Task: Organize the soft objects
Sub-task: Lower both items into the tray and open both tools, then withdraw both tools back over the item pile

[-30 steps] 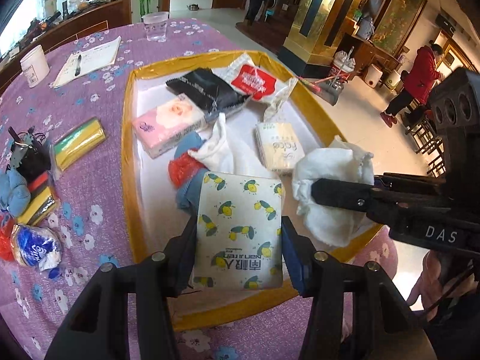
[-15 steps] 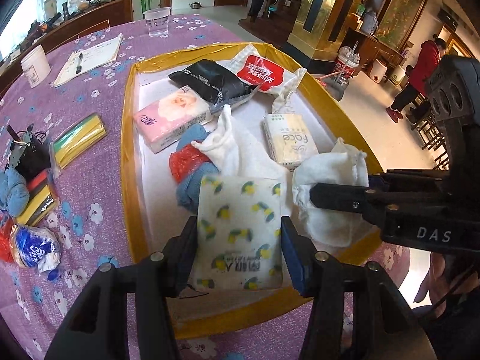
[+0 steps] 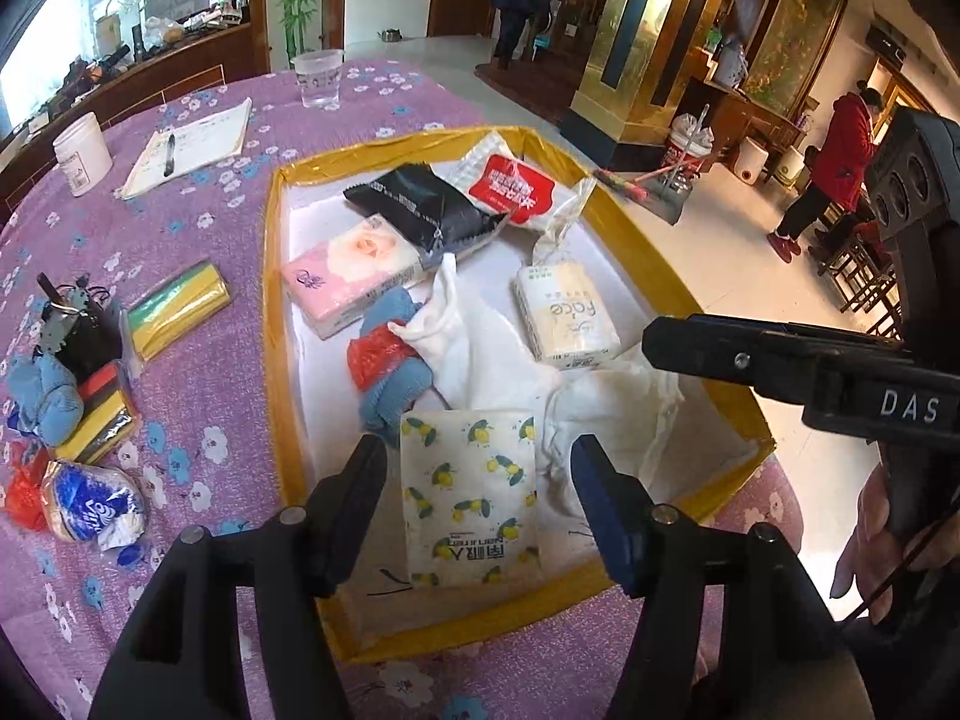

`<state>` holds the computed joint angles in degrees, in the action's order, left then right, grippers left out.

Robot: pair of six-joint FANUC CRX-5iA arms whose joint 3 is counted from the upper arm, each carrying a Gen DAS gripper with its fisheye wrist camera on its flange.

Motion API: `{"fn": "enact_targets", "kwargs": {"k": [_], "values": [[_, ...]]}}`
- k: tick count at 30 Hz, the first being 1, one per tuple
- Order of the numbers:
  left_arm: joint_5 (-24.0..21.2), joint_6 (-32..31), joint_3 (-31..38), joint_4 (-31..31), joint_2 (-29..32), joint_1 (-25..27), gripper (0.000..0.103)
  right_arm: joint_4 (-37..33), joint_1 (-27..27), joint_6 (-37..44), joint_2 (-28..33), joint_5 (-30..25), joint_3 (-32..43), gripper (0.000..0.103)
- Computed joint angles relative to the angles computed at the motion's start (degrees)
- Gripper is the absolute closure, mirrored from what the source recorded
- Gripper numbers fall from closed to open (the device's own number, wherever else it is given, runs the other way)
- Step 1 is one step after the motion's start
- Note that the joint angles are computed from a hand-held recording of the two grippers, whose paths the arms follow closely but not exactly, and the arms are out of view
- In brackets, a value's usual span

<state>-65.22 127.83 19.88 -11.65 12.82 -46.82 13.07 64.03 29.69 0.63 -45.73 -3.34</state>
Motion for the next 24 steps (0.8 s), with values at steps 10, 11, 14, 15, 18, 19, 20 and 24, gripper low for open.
{"fn": "enact_targets", "kwargs": {"k": [10,11,14,15,18,19,20,24], "values": [[1.42,3.19,-4.62,-1.49,-5.04,0.21,0.040,0.96,2.65,1.25,1.07,0.75,1.96,0.046],[1.66,3.51,-5.27,-1.46,-5.61,0.37,0.040,1.11,2.87,1.23,1.26,0.74,2.15,0.046],[2.57,5.17,-8.19,-1.51,-8.18,1.16,0.040,0.77,3.65,2.17,2.59,0.30,3.83,0.046],[2.97,5.69,-9.29,-1.51,-9.13,1.55,0.040,0.73,3.88,2.42,3.10,0.05,4.50,0.046],[3.91,7.43,-12.78,-1.62,-12.47,2.95,0.040,0.62,4.76,3.29,4.63,-0.56,6.40,0.046],[4.27,7.91,-14.01,-1.52,-13.65,3.50,0.039,0.66,5.04,3.61,5.14,-0.89,7.06,0.046],[4.58,8.28,-15.25,-1.33,-14.84,4.10,0.038,0.71,5.33,3.93,5.61,-1.14,7.65,0.046],[5.96,9.12,-20.78,-0.58,-20.12,7.12,0.037,0.58,6.43,5.48,7.65,-2.50,10.35,0.046]]}}
